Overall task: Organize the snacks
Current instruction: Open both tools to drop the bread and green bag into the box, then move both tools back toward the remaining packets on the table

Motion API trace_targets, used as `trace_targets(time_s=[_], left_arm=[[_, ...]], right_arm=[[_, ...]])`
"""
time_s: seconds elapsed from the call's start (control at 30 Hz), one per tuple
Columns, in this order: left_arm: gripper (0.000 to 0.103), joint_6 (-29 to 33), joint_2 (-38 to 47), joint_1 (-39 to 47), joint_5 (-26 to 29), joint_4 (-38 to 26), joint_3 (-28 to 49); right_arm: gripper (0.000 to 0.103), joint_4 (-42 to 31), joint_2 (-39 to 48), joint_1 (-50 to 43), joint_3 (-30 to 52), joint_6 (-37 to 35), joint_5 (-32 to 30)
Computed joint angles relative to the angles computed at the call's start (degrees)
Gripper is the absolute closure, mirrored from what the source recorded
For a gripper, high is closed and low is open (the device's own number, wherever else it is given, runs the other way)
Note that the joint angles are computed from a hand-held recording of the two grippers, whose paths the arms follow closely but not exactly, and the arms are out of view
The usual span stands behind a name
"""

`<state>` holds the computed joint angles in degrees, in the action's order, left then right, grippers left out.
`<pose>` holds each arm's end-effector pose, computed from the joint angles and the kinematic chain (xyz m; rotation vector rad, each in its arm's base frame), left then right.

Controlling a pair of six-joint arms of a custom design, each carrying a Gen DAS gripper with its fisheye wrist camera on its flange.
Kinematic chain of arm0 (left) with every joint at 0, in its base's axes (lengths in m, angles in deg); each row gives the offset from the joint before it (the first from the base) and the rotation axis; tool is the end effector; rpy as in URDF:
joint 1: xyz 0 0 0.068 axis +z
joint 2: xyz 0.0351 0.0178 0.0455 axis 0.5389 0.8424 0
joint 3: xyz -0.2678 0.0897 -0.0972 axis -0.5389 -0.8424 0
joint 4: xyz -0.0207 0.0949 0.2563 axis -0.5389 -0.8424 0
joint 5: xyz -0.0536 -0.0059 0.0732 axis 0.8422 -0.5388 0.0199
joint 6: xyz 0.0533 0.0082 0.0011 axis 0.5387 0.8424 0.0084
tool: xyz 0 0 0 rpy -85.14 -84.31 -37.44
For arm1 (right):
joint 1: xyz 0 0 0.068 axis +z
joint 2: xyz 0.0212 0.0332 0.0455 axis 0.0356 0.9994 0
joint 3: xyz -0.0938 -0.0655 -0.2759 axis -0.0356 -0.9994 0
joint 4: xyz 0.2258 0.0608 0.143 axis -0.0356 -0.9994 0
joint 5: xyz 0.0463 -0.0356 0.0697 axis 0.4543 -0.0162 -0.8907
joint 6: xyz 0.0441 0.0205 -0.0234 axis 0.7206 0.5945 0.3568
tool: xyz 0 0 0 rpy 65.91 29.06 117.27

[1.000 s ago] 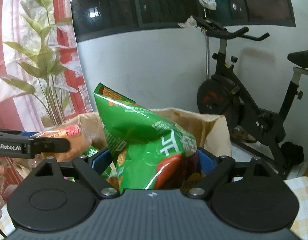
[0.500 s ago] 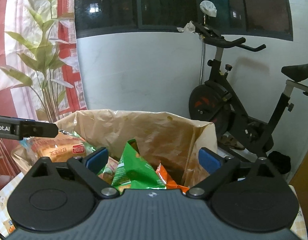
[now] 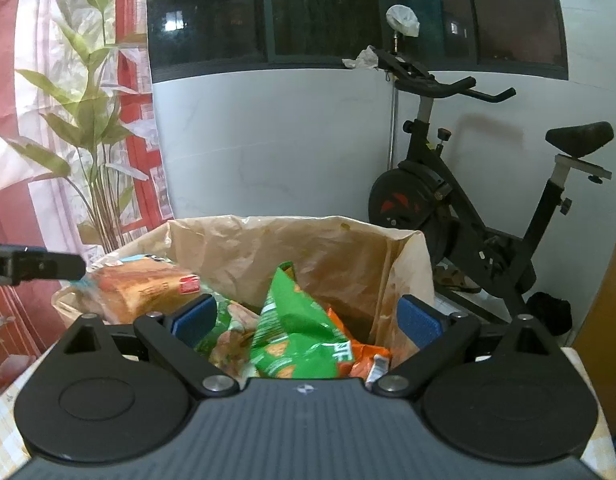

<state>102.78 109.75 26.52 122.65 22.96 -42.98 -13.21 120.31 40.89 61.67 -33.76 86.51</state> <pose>0.2770 -0.0490 0.1429 0.7749 2.0210 -0.5117 0.1223 0.0644 0.1463 0.4413 2.0148 -0.1385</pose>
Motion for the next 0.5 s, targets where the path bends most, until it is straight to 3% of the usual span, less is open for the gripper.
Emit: trace_targets(time_s=[0.27, 0.5], left_arm=[[0.015, 8.11, -2.57, 12.91, 8.31, -6.71, -0.83], [0.015, 15.07, -2.14, 24.94, 14.44, -13.88, 1.69]], right_arm=[[0.004, -12.49, 9.17, 16.89, 5.94, 20.77, 12.11], [0.004, -15.13, 19.77, 24.79, 10.79, 32.01, 15.18]])
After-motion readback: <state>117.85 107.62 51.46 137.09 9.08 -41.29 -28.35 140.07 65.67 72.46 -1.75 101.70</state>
